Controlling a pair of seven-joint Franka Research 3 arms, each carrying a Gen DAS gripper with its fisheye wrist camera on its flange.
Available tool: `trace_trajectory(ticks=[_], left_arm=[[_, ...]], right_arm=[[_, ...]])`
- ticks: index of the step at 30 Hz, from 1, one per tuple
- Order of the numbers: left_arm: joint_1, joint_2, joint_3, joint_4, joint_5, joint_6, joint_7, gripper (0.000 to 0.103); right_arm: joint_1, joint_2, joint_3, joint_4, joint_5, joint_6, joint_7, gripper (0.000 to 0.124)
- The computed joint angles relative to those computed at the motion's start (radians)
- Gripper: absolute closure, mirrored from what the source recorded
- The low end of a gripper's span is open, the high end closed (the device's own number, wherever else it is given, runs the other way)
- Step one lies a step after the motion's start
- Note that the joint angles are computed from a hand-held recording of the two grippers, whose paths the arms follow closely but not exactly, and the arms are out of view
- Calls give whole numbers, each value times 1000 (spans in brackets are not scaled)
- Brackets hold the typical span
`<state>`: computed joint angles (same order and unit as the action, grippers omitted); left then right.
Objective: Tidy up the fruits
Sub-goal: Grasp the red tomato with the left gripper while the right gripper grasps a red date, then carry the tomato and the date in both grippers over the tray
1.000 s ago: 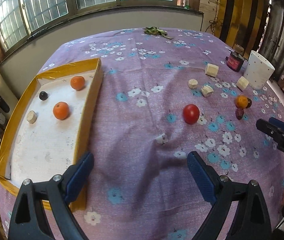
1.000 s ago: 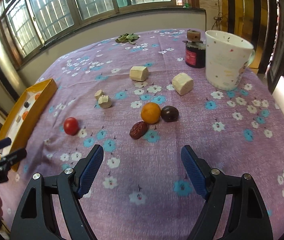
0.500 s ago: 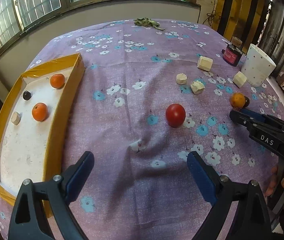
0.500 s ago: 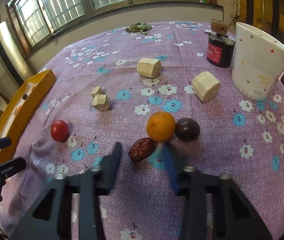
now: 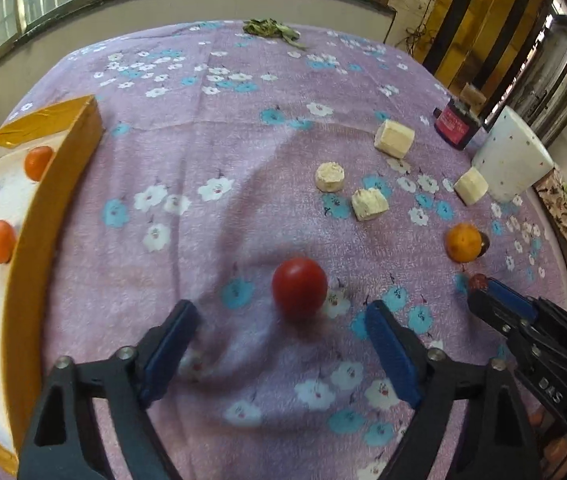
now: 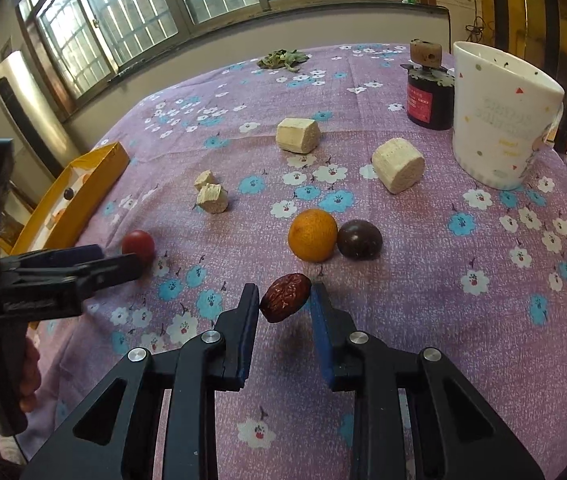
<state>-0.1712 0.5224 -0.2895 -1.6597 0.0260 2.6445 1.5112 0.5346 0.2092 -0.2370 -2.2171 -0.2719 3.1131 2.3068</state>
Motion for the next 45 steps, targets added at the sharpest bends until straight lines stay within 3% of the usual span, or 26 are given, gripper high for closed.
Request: trace_trajectory(ticks=[1,4,5,7,14,17,21,28,32,45], left_arm=[[-1,17,-4,21,0,-17,9,28],[-44,26,35,22,73,31,-25,47],[-40,28,29,27,74,29,-21,64],[8,31,-26,27,18,19,32,71],[78,-75,-77,-100,-106,47,118,71],[105,-143,-91,-172,-172,78,167,71],[136,-231,-98,-258,-271,120,253,71],[162,-314,-54,-331,-443,143,374,71],[170,-341,-17,-356,-504,155,420,71],[253,-323,68,-324,-577,138,509,71]], right_arm=[[2,-1,-1,-2,-1,-1,0,98],[19,-12,-21,-18,-23,9,23,98],[25,-15,-28,-21,-31,10,31,98],[48,-24,-53,-30,-65,16,60,98],[153,-68,-172,-30,-367,-6,303,98],[160,-83,-173,-16,-470,-17,389,98],[135,-83,-123,18,-518,-35,420,98],[22,-9,73,129,-386,-75,272,98],[5,61,147,235,-289,-108,159,98],[62,363,237,714,37,-282,-202,98]])
